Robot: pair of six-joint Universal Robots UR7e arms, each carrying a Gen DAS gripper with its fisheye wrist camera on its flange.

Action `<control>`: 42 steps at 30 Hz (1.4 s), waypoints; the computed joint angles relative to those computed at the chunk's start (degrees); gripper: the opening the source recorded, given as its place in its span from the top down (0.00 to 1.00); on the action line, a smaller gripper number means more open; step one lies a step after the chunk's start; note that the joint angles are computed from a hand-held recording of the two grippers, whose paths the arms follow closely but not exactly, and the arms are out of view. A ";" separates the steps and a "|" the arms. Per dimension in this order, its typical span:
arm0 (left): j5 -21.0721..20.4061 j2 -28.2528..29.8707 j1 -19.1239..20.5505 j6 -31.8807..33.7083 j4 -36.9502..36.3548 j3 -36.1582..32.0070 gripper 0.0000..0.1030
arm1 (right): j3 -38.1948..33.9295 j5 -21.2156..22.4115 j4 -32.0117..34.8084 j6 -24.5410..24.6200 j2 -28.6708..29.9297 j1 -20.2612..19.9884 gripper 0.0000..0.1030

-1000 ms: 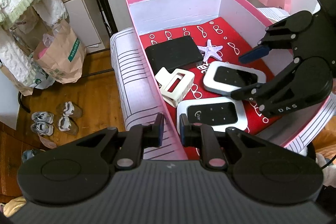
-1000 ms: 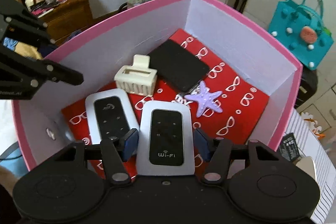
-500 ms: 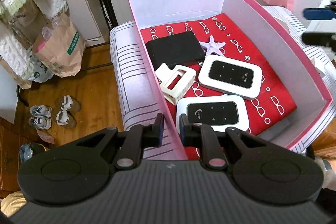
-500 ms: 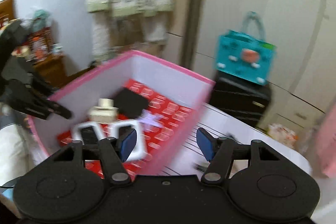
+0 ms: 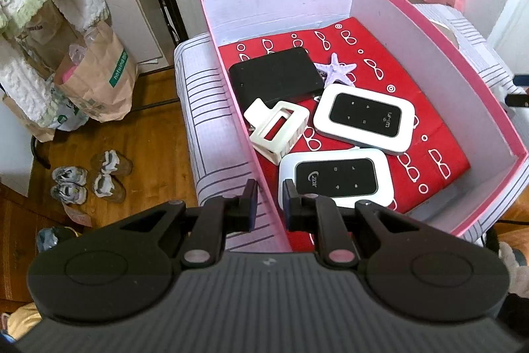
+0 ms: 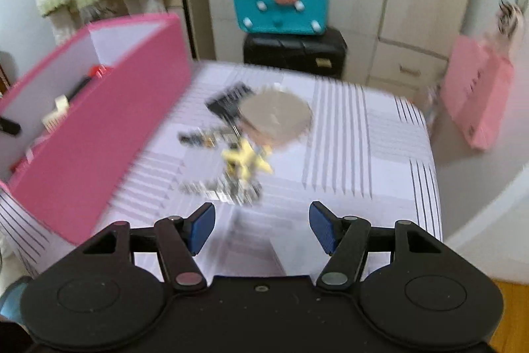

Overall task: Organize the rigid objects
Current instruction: 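Move the right tool to the white charger cube and grasp it, then carry the white charger cube into the pink box and release it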

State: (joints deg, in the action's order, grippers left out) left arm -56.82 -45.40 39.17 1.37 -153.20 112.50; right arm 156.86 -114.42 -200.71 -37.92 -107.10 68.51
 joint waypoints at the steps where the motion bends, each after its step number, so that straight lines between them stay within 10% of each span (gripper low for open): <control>1: 0.29 0.08 -0.16 0.01 0.00 0.05 0.86 | 0.51 0.57 0.80 0.81 -1.09 -1.42 0.34; 9: 0.57 0.01 -0.20 -0.27 0.78 -0.17 0.86 | 2.26 13.03 10.57 6.99 -9.09 -13.67 0.32; 13: 0.51 -0.01 -0.15 -0.24 0.81 -0.22 0.86 | 1.27 12.63 2.09 5.78 -1.11 -12.46 0.31; 18: 0.33 -0.08 -0.11 -0.40 1.05 -0.33 0.86 | -0.62 8.80 -7.55 4.17 8.03 -8.72 0.31; 19: 0.30 -0.09 -0.10 -0.33 1.08 -0.34 0.86 | -0.53 8.06 -10.06 3.27 9.53 -8.27 0.48; 22: 0.70 0.00 -0.20 -0.20 0.83 -0.24 0.86 | -0.48 1.43 -17.59 -1.31 14.34 -4.62 0.54; 34: 1.75 0.60 -0.83 -0.33 1.29 -0.41 0.86 | -5.13 -3.42 4.87 2.76 4.09 12.90 0.54; 42: 1.25 0.54 -0.66 -0.13 3.05 -1.06 0.85 | -10.77 2.03 16.87 3.72 6.68 22.17 0.54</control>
